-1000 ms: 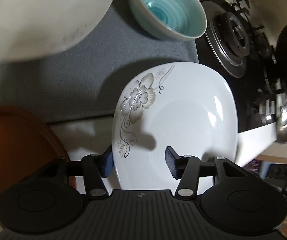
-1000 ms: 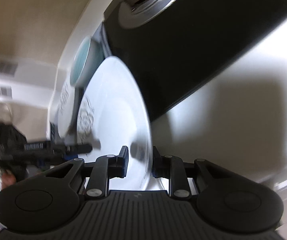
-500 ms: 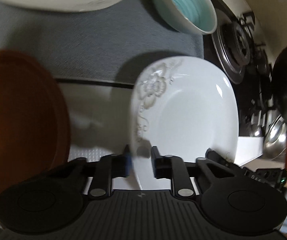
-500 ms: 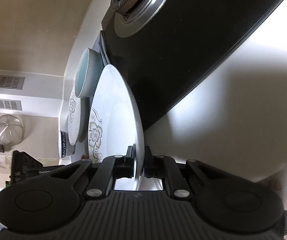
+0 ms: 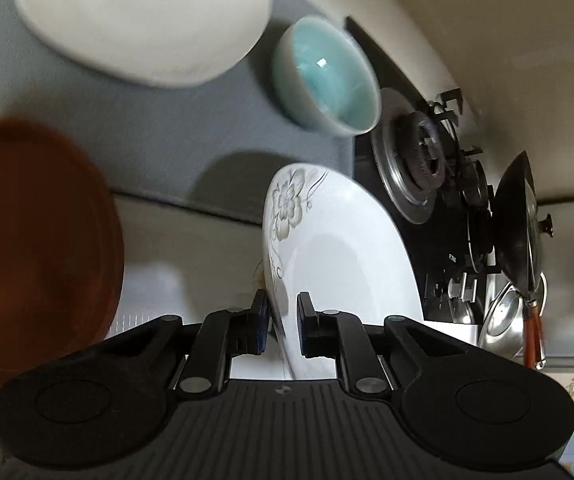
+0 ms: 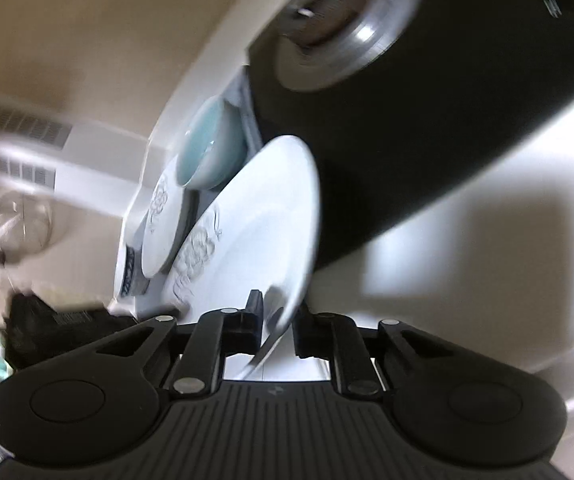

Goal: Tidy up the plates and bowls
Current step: 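Lift the floral plate with both grippers and carry it toward the other floral plate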

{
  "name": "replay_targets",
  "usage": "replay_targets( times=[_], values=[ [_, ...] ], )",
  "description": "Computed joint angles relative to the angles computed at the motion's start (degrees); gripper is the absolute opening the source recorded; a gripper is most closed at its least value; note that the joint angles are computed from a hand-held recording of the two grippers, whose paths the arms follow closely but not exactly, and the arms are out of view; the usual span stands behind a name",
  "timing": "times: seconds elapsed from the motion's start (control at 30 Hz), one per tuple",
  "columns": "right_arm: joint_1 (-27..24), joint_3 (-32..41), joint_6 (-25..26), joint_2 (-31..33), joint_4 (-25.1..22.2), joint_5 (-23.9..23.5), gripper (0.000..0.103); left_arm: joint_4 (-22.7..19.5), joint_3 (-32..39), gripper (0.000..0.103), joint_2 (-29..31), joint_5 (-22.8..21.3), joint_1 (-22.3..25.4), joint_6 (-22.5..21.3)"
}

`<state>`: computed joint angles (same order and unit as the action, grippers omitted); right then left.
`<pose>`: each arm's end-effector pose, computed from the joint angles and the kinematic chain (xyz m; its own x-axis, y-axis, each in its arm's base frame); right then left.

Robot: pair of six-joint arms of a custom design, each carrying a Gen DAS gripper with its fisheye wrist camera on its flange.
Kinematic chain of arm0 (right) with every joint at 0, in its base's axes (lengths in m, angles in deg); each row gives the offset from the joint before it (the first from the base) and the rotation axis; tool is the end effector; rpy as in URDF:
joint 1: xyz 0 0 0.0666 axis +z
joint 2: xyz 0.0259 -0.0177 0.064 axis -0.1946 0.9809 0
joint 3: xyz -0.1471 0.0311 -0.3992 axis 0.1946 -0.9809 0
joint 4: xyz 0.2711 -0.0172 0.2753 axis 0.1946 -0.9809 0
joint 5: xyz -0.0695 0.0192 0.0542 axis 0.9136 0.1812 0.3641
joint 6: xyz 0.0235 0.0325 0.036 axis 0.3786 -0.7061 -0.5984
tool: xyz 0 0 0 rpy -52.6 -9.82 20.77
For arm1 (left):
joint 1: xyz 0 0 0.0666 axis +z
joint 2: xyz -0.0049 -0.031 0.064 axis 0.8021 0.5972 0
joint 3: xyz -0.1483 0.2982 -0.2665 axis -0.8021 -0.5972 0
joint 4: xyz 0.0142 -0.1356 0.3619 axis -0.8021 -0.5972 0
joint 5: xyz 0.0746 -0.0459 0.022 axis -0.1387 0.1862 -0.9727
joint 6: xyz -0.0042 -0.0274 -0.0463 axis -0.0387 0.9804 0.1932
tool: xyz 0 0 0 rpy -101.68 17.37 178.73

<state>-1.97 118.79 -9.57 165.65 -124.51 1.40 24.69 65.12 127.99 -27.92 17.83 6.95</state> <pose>0.4754 0.1040 0.4638 -0.9752 0.1169 -0.1879 -0.0822 0.5970 0.7980 0.3697 -0.2687 0.5277 -0.7970 -0.5918 -0.1205 -0.4084 0.6751 -0.6143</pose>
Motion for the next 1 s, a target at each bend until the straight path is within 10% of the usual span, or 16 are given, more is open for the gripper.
replay_targets(
  times=[0.43, 1.0],
  values=[
    [0.12, -0.86, 0.52, -2.48, 0.13, -2.45, 0.018, -21.07, 17.16, 0.016, 7.67, -13.66, -6.99, -0.66],
    [5.08, 1.74, -3.68, -4.50, 2.82, -1.09, 0.018, -26.59, 18.40, 0.016, 3.27, -19.24, -7.87, 2.92]
  ],
)
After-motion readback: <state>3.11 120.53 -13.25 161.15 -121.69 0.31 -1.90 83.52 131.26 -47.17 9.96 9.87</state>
